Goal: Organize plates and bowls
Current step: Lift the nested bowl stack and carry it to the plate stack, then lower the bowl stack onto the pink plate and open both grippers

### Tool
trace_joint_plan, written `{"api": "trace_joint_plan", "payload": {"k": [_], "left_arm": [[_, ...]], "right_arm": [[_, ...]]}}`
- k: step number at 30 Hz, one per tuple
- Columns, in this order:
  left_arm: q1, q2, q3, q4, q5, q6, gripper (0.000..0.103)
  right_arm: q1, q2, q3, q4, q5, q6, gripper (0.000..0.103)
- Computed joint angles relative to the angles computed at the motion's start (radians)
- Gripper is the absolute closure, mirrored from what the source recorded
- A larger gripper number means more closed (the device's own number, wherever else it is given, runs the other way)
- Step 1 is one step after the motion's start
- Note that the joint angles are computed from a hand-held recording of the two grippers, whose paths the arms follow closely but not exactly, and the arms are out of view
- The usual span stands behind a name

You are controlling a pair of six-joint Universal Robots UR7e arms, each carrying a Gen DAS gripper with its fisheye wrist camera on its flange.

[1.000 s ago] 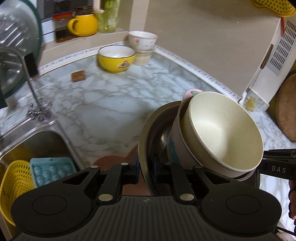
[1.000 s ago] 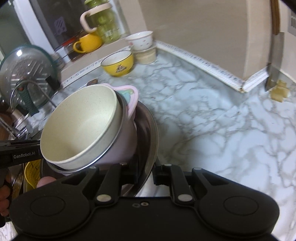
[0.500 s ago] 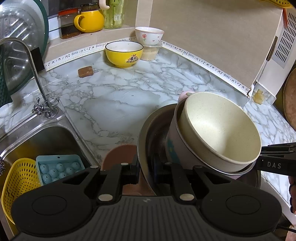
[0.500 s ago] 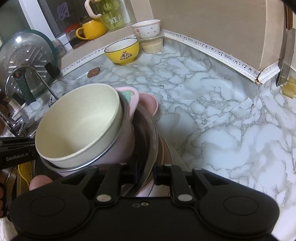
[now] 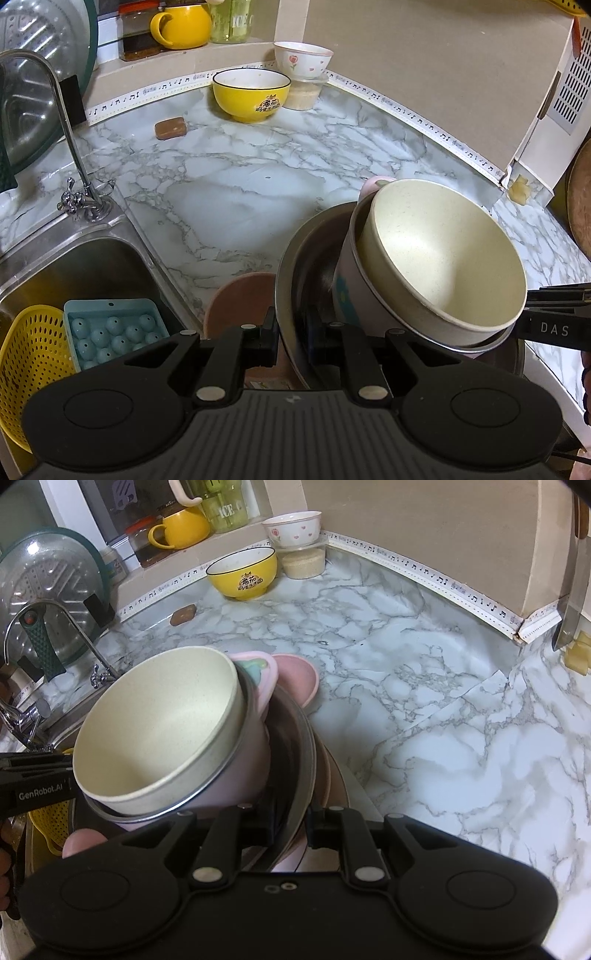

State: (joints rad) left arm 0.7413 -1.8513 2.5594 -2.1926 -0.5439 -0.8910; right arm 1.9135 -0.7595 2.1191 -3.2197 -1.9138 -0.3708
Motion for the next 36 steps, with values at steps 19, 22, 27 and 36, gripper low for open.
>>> {"api": "trace_joint_plan", "payload": {"k": [19, 22, 27, 36], "left_arm": [[0.005, -0.032, -0.005, -0.007, -0.007, 0.077, 0.089], [0.0, -0.048, -0.008, -0.002, -0.009, 0.086, 0.088], [-0.043, -0.084, -0.002, 0.063, 0.024, 0.062, 0.074], [-0.138, -0.147, -0.002, 0.235, 0.079, -0.057, 0.041]], "right_arm": [[-0.002, -0.009, -0.008, 0.059, 0.003, 0.047, 0.085], [-0.002, -0.014, -0.004, 0.053, 0.005, 0.049, 0.084], [0.004, -0.033, 0.011, 0.024, -0.007, 0.037, 0.079], [0.016, -0.096, 0.085, -0.102, 0.024, -0.008, 0.041]]}}
